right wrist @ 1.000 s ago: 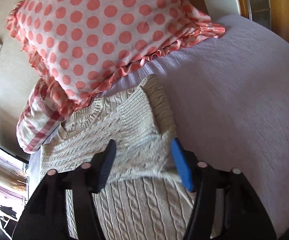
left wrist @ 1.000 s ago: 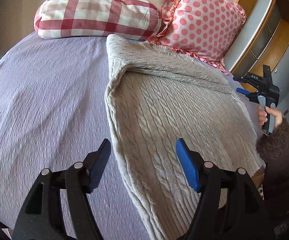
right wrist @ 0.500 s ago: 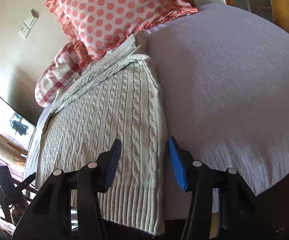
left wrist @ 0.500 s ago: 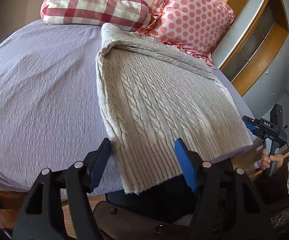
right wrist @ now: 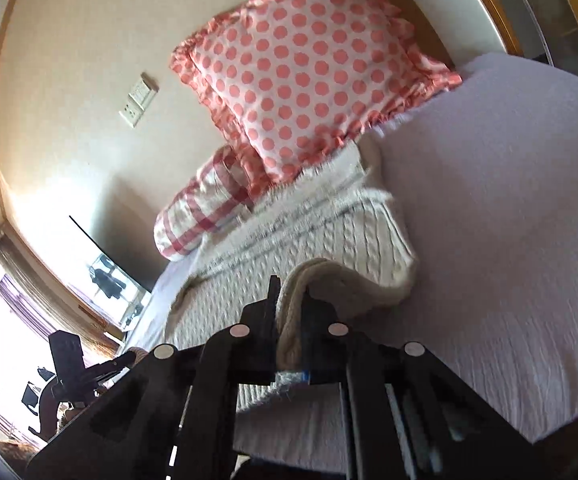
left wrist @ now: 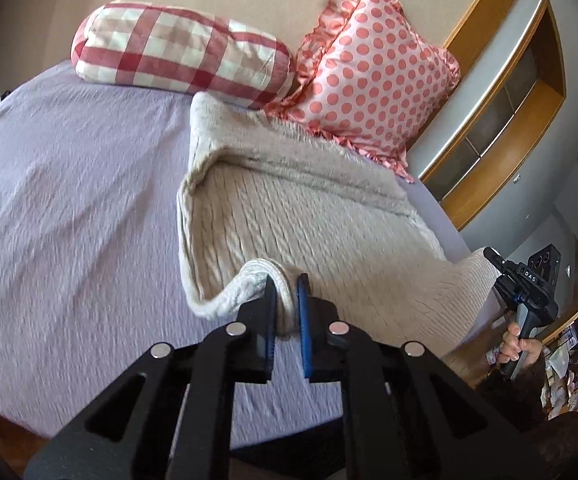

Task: Fold small clothes
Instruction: 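Grasp the hem with the left gripper and fold it toward the collar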

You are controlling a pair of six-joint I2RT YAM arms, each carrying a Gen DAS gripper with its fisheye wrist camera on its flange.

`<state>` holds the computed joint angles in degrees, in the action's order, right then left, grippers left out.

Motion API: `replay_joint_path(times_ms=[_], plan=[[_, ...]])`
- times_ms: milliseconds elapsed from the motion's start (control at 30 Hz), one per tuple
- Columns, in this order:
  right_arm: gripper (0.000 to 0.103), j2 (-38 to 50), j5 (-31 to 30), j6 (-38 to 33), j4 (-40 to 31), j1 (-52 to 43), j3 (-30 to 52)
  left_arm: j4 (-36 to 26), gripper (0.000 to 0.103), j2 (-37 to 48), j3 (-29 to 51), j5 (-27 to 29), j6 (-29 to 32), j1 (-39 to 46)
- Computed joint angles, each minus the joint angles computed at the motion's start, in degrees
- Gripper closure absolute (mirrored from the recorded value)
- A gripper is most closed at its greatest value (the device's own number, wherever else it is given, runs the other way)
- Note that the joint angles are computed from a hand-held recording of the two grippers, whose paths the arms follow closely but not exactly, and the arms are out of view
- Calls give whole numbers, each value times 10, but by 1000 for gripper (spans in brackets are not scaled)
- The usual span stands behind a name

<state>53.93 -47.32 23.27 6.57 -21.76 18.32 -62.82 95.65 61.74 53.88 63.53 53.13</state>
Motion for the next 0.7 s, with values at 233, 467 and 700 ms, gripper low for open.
replay_joint_path(times_ms=[233,467,700], plan=[[94,437,135,123,121,92,352,303,94,145,224,-95,-459,-224],[95,697,251,143,-48,136,679,236,95,404,574,-209,-566,-316],[91,816,240,212,-184,127,848,64,91,596,896,-218,-613,-327]])
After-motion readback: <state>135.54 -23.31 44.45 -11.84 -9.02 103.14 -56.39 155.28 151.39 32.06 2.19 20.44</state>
